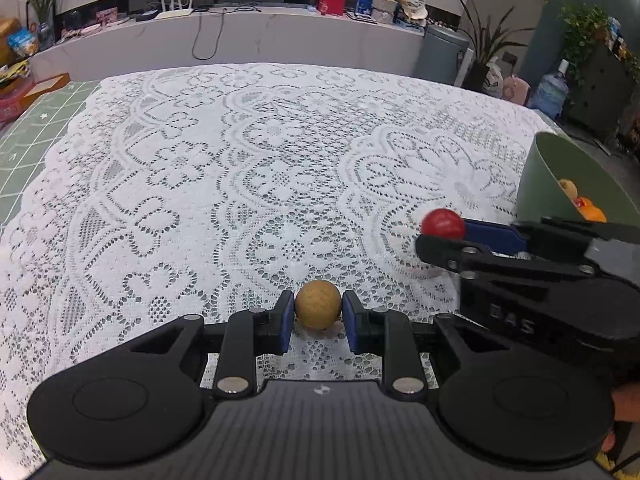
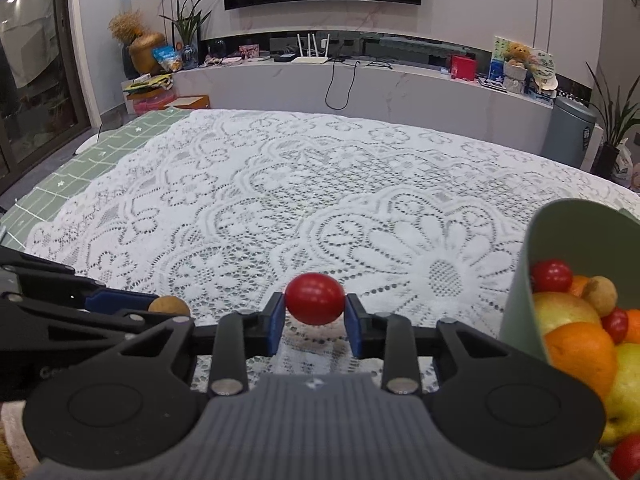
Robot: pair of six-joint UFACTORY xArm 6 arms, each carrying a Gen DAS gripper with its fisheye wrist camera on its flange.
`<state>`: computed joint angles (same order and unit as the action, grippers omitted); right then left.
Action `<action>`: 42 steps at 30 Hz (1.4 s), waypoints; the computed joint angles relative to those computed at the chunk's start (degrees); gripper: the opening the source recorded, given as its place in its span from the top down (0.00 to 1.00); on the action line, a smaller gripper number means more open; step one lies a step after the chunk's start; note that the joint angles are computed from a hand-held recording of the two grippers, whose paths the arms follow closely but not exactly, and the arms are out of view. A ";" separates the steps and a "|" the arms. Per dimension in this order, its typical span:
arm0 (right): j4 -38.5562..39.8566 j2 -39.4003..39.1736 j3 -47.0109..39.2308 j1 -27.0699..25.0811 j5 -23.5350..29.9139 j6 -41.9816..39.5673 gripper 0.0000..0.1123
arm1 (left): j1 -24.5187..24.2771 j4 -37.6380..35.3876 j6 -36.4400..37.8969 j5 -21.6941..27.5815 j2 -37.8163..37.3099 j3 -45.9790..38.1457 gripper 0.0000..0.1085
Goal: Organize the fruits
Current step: 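Carry the kiwi and tomato over the green colander with both grippers, then lower the kiwi and tomato into the colander and open both grippers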
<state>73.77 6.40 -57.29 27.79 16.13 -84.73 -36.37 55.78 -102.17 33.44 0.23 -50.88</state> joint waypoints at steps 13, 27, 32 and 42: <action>0.87 -11.23 6.63 -3.11 2.22 0.08 0.74 | -3.26 -1.52 -3.66 3.83 -4.61 -0.42 0.74; -0.21 -21.03 10.80 -12.20 7.76 4.64 0.74 | -7.78 -1.81 2.55 8.32 -0.09 -11.75 0.74; -5.28 -20.90 9.34 -16.48 10.94 9.41 0.74 | -8.58 -2.62 6.61 8.67 3.85 -17.65 0.74; -20.59 -16.34 4.13 -22.02 10.18 20.86 0.74 | -8.42 -6.79 18.79 7.13 14.94 -32.56 0.74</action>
